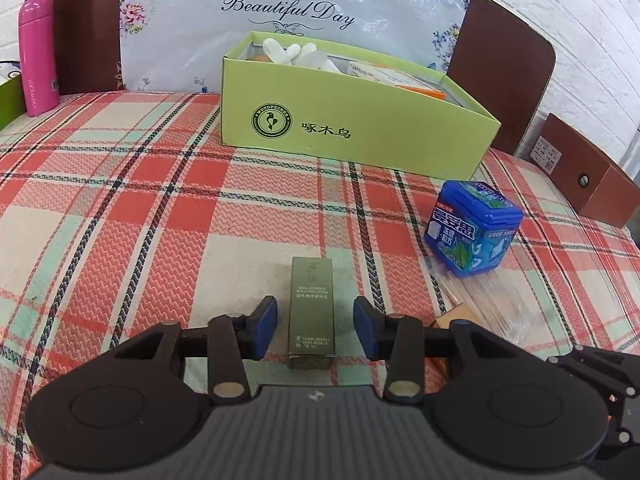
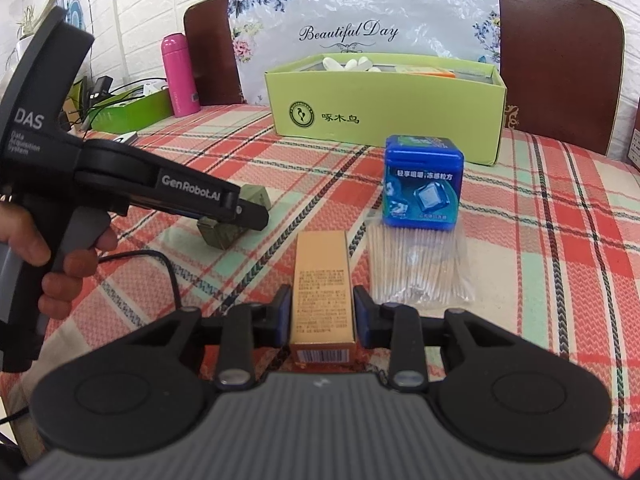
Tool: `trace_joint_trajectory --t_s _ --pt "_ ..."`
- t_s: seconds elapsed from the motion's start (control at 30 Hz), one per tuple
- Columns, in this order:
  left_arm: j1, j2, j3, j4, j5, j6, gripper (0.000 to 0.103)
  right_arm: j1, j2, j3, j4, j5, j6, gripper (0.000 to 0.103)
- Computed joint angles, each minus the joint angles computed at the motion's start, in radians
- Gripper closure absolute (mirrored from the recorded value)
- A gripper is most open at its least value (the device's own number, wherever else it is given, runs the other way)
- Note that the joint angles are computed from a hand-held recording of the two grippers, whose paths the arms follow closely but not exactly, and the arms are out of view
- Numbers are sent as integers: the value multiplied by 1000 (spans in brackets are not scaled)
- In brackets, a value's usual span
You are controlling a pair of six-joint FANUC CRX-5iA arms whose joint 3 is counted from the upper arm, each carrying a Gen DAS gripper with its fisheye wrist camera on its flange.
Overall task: Organize objects
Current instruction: 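Grasp the olive-green small box with the left tool while the right tool grasps the tan box, then carry the olive box and tan box into the lime-green box and release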
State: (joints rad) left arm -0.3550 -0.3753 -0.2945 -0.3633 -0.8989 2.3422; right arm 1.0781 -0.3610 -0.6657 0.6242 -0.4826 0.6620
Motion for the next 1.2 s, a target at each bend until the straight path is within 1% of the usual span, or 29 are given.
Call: trace_joint_trajectory --t_s 0.1,0.2,0.43,0.67,0.77,0.97,1.03,1.13,1.2 --pt "-1 -2 1 5 -5 -9 80 -1 1 -1 1 1 1 72" --pt "20 -19 -17 50 17 -39 80 1 0 7 -22 2 20 72" --pt "9 -46 3 34 37 -58 80 -6 -7 17 -5 31 37 72" --pt "21 -58 45 16 71 -88 80 -61 13 48 28 113 29 72" --pt "32 -55 65 8 87 -103 80 -100 31 60 95 167 -17 72" --pt "76 -23 122 0 135 -141 80 -202 106 103 302 274 -171 72" --pt "102 -2 143 14 147 -172 80 -229 146 144 313 298 -183 72" --pt "169 36 164 94 176 -245 80 -263 214 211 332 319 -203 72" --pt "201 69 186 130 188 -280 80 -272 264 269 288 320 -170 72"
